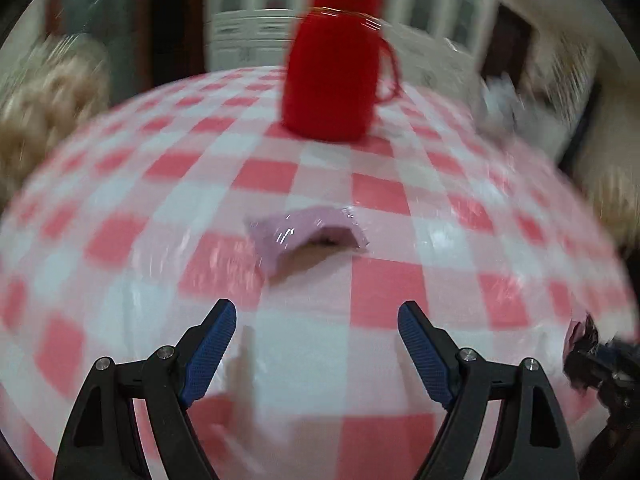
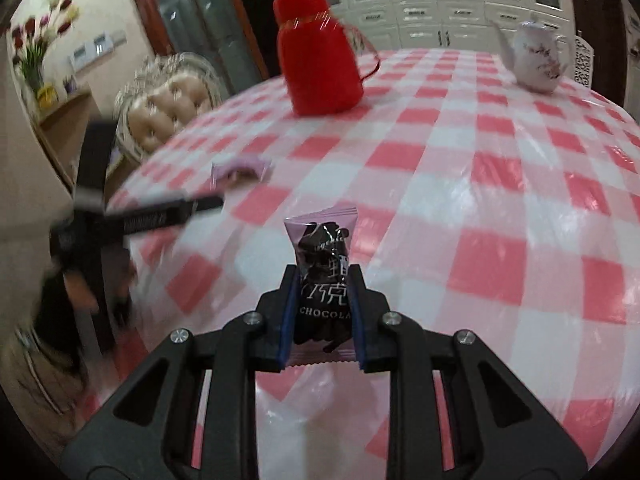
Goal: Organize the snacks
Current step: 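Grasp a dark chocolate candy with the right tool while the left tool grasps a pink candy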
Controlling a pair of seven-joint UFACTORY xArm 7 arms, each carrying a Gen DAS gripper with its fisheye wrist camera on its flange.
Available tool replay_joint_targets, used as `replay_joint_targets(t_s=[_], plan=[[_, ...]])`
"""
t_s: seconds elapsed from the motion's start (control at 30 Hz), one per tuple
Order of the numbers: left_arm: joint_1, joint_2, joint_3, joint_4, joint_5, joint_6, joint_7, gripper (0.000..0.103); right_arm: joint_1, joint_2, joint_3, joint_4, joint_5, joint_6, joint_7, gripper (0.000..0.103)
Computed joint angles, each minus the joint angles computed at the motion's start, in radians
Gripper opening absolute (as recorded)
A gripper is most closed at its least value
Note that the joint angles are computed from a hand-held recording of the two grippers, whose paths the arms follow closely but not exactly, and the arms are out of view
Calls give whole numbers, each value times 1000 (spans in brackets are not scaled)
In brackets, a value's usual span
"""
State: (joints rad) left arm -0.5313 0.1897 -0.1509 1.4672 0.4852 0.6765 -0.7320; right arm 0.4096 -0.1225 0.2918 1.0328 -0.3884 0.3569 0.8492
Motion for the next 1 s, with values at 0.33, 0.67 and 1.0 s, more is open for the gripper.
replay_joint_targets(t_s=[0.33, 0.67, 1.0], plan=[[129, 233, -65, 295, -370, 84, 572, 66, 8, 8, -6, 3, 21, 19, -36, 28], [11, 86, -19, 102, -328, 20, 557, 37, 3, -6, -6, -10, 31, 15, -39, 28], [-15, -131, -36, -152, -123, -157, 229, 37, -4, -10, 1, -9, -1, 25, -14, 28]])
